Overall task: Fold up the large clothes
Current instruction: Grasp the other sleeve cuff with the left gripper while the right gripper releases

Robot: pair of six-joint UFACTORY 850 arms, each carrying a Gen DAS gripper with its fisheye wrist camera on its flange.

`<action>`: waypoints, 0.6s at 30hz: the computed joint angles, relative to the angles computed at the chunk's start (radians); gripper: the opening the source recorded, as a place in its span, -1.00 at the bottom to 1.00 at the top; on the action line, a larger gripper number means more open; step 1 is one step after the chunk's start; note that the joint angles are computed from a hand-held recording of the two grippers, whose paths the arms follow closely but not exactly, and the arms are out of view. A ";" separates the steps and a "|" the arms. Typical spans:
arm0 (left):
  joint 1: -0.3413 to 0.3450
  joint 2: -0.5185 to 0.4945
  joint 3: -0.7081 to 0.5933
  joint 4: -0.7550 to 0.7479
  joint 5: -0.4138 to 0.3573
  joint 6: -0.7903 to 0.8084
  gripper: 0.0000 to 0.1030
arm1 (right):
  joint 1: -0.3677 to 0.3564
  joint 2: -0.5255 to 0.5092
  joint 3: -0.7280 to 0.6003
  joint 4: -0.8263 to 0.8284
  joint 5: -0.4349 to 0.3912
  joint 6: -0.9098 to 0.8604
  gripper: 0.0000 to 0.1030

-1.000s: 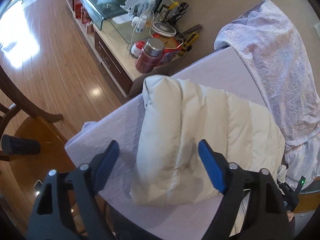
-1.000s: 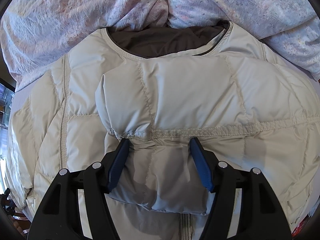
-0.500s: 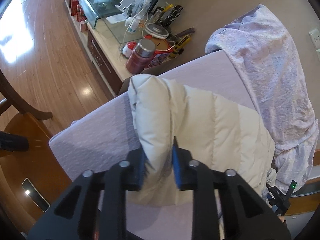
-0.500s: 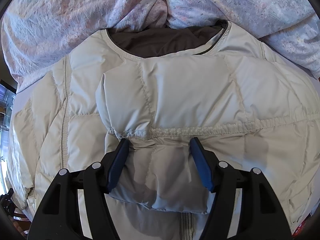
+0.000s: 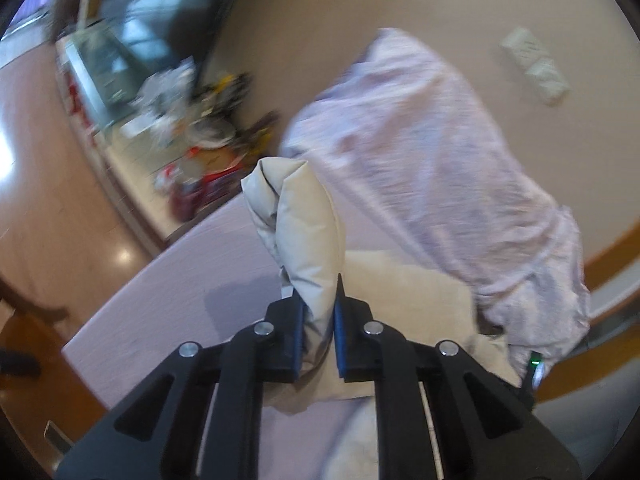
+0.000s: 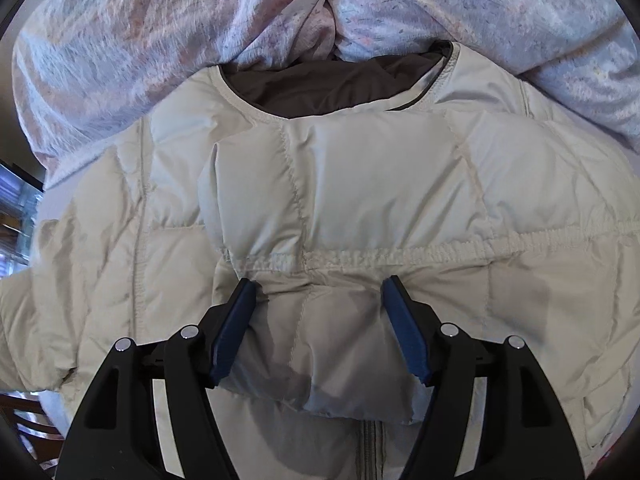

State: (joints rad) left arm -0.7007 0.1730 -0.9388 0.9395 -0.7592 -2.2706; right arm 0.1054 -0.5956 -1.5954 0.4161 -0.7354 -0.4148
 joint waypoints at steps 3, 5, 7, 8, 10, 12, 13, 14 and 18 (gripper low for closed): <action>-0.003 -0.070 -0.115 0.036 0.029 0.073 -0.77 | -0.033 0.008 0.007 0.092 -0.039 -0.063 0.41; -0.001 -0.119 -0.187 0.052 0.062 0.115 -0.77 | -0.053 0.012 0.008 0.136 -0.069 -0.098 0.42; -0.002 -0.188 -0.281 0.058 0.100 0.175 -0.77 | -0.073 0.024 0.013 0.161 -0.087 -0.135 0.46; -0.006 -0.211 -0.311 0.060 0.113 0.192 -0.77 | -0.081 0.033 0.020 0.170 -0.086 -0.148 0.49; -0.011 -0.271 -0.390 0.055 0.147 0.244 -0.77 | -0.106 0.057 0.043 0.206 -0.073 -0.191 0.58; -0.014 -0.345 -0.485 0.031 0.187 0.314 -0.77 | -0.129 0.075 0.062 0.239 -0.064 -0.223 0.58; -0.015 -0.377 -0.525 0.013 0.204 0.347 -0.77 | -0.143 0.082 0.069 0.253 -0.064 -0.235 0.59; -0.017 -0.422 -0.581 -0.015 0.223 0.395 -0.77 | -0.161 0.088 0.075 0.267 -0.065 -0.244 0.59; -0.018 -0.561 -0.747 -0.169 0.285 0.584 -0.77 | -0.209 0.100 0.090 0.281 -0.060 -0.254 0.59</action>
State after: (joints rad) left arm -0.7189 -0.3883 -1.6856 0.7706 -0.4739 -1.6869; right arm -0.1035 -0.4957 -1.5050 0.6972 -0.7954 -0.6686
